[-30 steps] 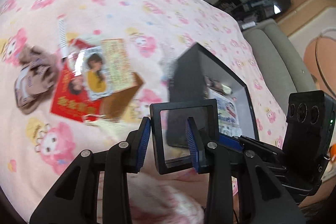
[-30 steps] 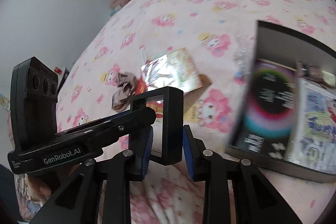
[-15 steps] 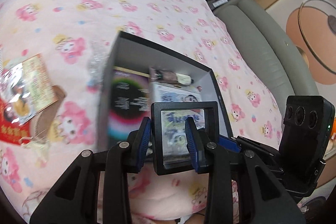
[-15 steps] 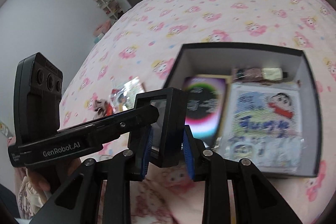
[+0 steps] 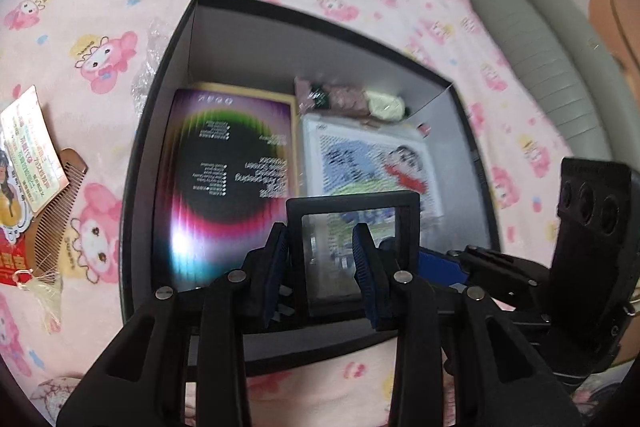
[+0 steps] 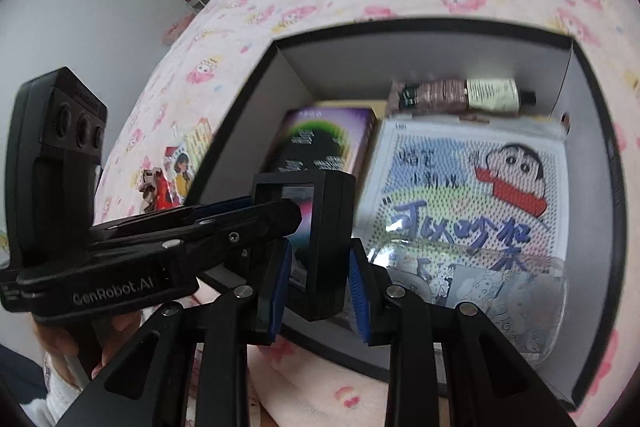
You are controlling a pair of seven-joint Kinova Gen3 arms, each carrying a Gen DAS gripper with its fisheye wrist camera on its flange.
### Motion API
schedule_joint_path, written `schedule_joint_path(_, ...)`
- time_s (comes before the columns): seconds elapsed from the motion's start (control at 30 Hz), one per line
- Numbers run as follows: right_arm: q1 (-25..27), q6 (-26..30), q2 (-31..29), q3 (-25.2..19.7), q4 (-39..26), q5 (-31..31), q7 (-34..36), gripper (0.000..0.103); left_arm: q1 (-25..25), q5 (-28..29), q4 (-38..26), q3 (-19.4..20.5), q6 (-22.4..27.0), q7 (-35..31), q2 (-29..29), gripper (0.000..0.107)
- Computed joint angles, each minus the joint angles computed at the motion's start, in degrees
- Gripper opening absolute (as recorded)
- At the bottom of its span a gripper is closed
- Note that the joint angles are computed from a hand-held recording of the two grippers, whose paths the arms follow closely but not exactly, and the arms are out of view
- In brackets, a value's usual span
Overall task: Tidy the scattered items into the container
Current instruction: 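Carry the held mirror over the black box, then lower the mirror into the box beside the purple box and open the right gripper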
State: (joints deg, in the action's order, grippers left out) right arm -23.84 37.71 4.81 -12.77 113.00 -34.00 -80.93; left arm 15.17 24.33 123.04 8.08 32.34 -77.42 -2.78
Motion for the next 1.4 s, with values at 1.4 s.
schedule_joint_path(1.4,-1.39,-3.07,0.39,0.83,1.91,14.54,-15.16,0.027,14.06,-31.17,-13.92,-0.73,18.14,30.81,10.47,0.028)
